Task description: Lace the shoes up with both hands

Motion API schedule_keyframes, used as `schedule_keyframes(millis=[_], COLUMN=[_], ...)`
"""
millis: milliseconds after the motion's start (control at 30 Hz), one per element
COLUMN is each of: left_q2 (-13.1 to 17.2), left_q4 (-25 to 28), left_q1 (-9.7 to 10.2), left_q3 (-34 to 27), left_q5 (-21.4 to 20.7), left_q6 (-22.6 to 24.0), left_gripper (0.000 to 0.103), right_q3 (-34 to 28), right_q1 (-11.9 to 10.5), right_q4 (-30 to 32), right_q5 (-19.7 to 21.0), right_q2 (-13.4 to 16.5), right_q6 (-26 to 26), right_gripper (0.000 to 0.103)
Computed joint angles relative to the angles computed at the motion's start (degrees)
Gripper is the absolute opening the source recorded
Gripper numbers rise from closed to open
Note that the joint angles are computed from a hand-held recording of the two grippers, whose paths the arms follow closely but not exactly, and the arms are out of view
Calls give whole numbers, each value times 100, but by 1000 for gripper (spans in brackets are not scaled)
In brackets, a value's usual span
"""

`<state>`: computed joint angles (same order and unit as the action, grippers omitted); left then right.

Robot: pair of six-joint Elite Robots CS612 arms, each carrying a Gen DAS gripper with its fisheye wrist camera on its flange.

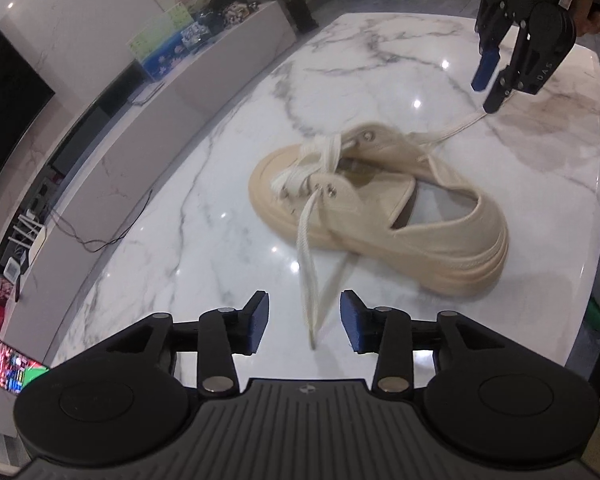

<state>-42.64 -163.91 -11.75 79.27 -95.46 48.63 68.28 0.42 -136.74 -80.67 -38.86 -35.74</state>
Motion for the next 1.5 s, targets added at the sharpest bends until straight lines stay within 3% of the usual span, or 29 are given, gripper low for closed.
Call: schedule_keyframes(millis=[367,600,633,700,800,900,1033,1233,1367,1500], left_q2=[23,22,21,13,-20,-49,-93,-127,-125,-119], left_q4=[82,47,29,-61,-92,-108,-85,-34,13,102], left_q1=[-45,-56,-57,-60,-52,-50,-60,-41,-51,-71], left_q3=[-34,-11,-10,9,35,65,112,137,140,128], left_q5=[-41,-1,-4,-17,-136,-225,-359,-804,-939,-1042], left_q6=[70,55,46,34,11,8,49,-35,-29,-12], left_gripper=[39,39,39,39,39,39,39,39,39,39], right_q3=[139,30,-9,-161,-234,-195,-64,-38,-221,-288], right_q1=[-168,-190,-192,-214,-202,-179,-175,-143,-83,-5], right_q4=[309,452,552,973,1159,1138,814,49,-293,-499], right_q5=[-381,-226,-178,27,92,384,1409,2978,3585,3680], right_q2=[-51,15,23,56,73,25,-105,-69,114,167], right_q6=[-17,48,74,207,227,180,354,1481,2307,2652], right_gripper=[25,26,24,1,0,0,0,0,0,0])
